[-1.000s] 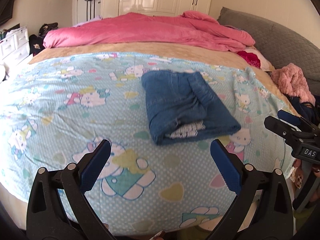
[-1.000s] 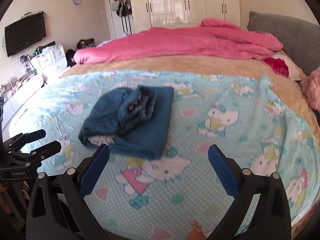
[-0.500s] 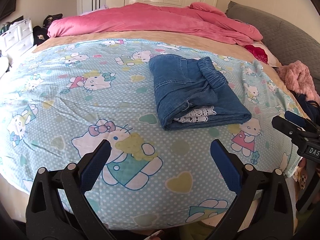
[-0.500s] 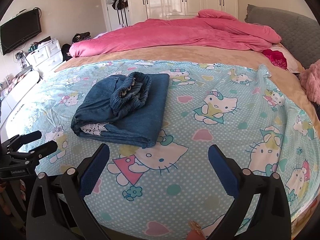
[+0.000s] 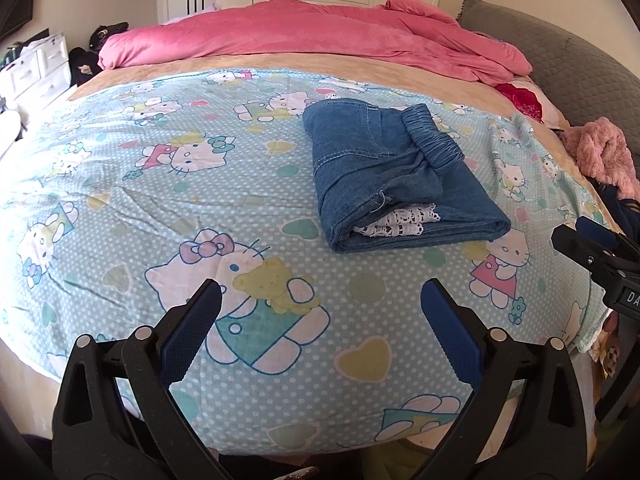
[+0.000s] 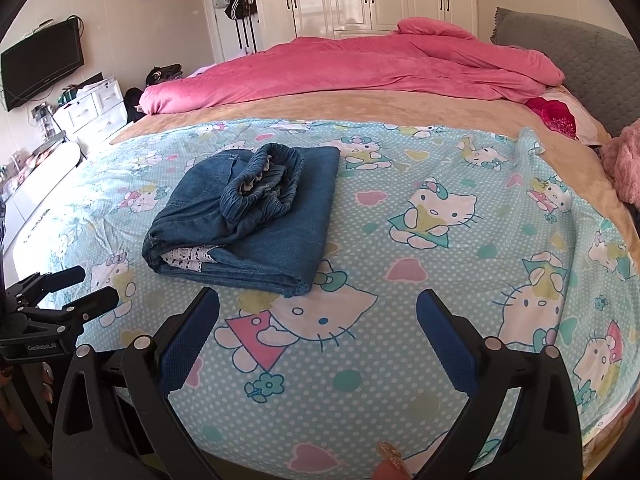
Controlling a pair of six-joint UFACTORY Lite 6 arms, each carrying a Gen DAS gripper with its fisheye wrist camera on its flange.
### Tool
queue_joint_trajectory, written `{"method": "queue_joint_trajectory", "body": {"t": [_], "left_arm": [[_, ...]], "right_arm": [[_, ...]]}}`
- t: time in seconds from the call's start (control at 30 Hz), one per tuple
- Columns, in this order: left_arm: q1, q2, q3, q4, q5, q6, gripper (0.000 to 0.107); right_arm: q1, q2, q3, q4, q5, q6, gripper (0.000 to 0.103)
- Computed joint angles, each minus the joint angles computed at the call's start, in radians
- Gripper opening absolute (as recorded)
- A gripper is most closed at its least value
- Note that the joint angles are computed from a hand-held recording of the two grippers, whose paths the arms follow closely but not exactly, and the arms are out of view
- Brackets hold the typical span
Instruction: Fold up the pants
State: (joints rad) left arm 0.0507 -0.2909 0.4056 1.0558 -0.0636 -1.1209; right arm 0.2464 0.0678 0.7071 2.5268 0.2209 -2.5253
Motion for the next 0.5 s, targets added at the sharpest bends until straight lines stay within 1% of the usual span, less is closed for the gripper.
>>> {"method": "queue_joint_trajectory", "body": {"t": [0.07, 0.2, 0.47, 0.5], "left_arm": [[0.004, 0.004, 0.003, 0.061, -0.003, -0.06, 0.094], [0.006, 0.006, 0.005, 0.047, 0.0, -0.046, 0.094], [0.018, -0.007, 0.003, 0.116, -0.014, -0.11, 0.094], [0.016, -0.012, 0.001, 0.097, -0.008, -0.091, 0.094]], "right_arm": [[0.002, 0.007, 0.004, -0.012, -0.001, 0.013, 0.099], [0.008, 0.012, 0.009, -0.019, 0.001, 0.018, 0.099], [0.014, 0.013, 0.002, 0.015, 0.011, -0.017, 0.099], [0.014, 0.012, 0.001, 0.013, 0.011, -0.014, 0.099]]}}
